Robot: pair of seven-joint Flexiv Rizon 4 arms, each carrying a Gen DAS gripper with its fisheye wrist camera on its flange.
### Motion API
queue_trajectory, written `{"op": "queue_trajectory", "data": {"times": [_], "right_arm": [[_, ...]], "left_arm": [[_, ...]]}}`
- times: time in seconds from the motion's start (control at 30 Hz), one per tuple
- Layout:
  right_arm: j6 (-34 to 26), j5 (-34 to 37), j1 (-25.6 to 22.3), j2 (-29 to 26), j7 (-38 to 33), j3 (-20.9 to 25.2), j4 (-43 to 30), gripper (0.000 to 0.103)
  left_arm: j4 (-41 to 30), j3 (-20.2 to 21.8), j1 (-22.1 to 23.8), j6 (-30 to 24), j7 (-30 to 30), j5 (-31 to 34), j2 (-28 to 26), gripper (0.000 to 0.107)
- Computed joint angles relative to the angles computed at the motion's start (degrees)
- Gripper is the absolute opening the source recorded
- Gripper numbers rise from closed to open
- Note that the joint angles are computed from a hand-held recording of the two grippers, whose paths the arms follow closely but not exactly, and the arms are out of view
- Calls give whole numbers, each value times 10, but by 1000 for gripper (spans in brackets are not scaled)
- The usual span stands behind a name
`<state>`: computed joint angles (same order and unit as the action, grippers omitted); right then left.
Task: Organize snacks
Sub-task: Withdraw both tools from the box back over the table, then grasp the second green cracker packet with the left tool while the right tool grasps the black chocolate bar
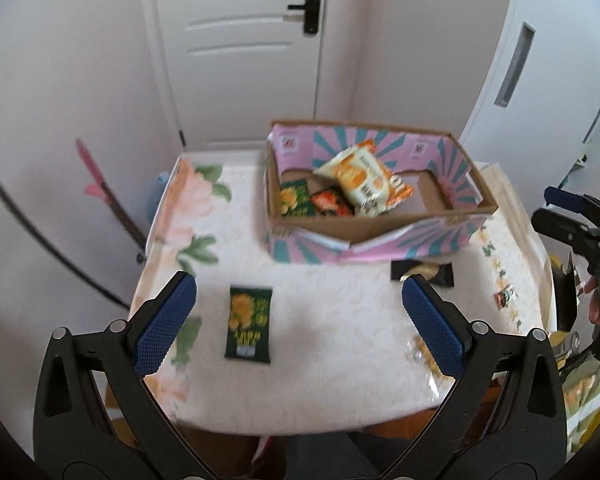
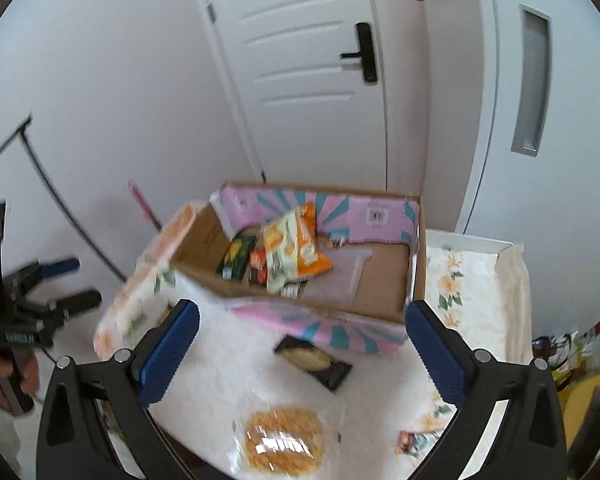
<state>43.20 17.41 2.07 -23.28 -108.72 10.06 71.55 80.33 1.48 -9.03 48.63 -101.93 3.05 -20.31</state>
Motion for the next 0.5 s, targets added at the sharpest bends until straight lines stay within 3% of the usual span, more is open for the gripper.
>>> {"op": "queue_trajectory", "data": {"times": [0.23, 0.5], "right_arm": [[-2, 7, -11, 14, -67, 4, 54, 103], [-22, -5, -6, -18, -92, 0, 54, 103]], "left_arm": [[47, 15, -6, -1, -42, 39, 16, 102], [42, 10, 21, 2, 1, 17, -45, 102]]}}
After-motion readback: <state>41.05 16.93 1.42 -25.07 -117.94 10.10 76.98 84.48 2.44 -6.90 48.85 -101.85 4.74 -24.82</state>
